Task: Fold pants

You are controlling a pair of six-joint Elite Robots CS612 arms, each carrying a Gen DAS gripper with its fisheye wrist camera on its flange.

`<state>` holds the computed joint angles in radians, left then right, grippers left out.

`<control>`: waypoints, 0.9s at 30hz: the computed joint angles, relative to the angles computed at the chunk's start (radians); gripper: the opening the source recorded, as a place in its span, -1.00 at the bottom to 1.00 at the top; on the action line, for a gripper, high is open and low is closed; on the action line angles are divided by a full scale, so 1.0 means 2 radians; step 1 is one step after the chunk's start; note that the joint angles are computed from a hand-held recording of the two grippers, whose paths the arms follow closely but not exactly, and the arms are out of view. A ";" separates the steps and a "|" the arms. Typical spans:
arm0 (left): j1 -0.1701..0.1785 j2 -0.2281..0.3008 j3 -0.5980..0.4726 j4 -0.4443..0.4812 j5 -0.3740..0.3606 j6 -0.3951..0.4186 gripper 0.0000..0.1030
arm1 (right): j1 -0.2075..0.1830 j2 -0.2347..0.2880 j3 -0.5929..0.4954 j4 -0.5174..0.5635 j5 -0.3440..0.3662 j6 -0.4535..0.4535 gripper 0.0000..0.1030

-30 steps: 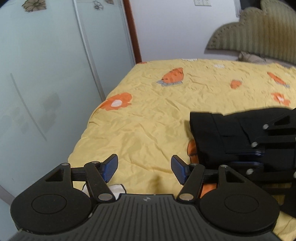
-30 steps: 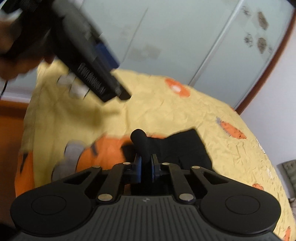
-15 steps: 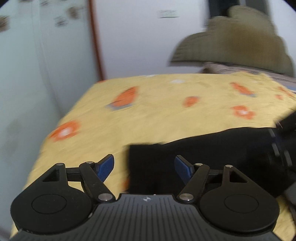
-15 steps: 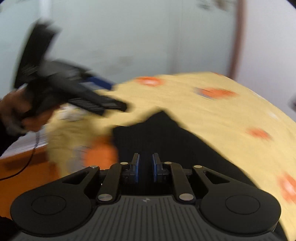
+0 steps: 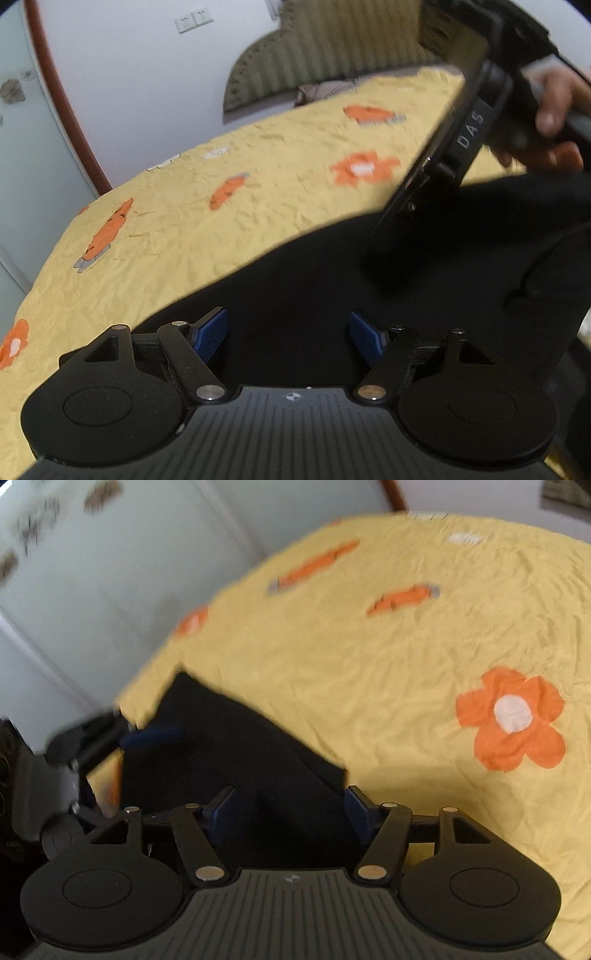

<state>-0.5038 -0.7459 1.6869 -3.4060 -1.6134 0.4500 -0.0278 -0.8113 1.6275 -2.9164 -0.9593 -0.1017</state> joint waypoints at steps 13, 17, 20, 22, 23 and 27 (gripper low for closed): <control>0.009 0.005 -0.008 0.007 -0.010 -0.010 0.53 | 0.001 -0.001 -0.008 0.086 0.071 -0.136 0.38; 0.009 0.005 -0.007 0.005 -0.010 -0.011 0.53 | -0.004 0.015 -0.024 0.088 0.104 -0.085 0.41; 0.009 0.005 -0.008 0.007 -0.009 -0.013 0.56 | -0.014 0.030 -0.044 0.125 0.158 -0.027 0.43; 0.009 0.006 -0.008 0.004 -0.005 -0.014 0.60 | -0.021 0.034 -0.053 0.186 0.206 -0.055 0.49; 0.009 0.006 -0.008 0.004 -0.006 -0.014 0.60 | -0.020 0.030 -0.057 0.228 0.208 -0.091 0.49; 0.010 0.010 -0.011 0.002 -0.010 -0.018 0.60 | -0.017 0.030 -0.062 0.239 0.209 -0.091 0.49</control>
<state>-0.4847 -0.7268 1.6651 -3.4026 -1.6331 0.4149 -0.0626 -0.7507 1.5032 -2.4381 -0.5418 -0.2846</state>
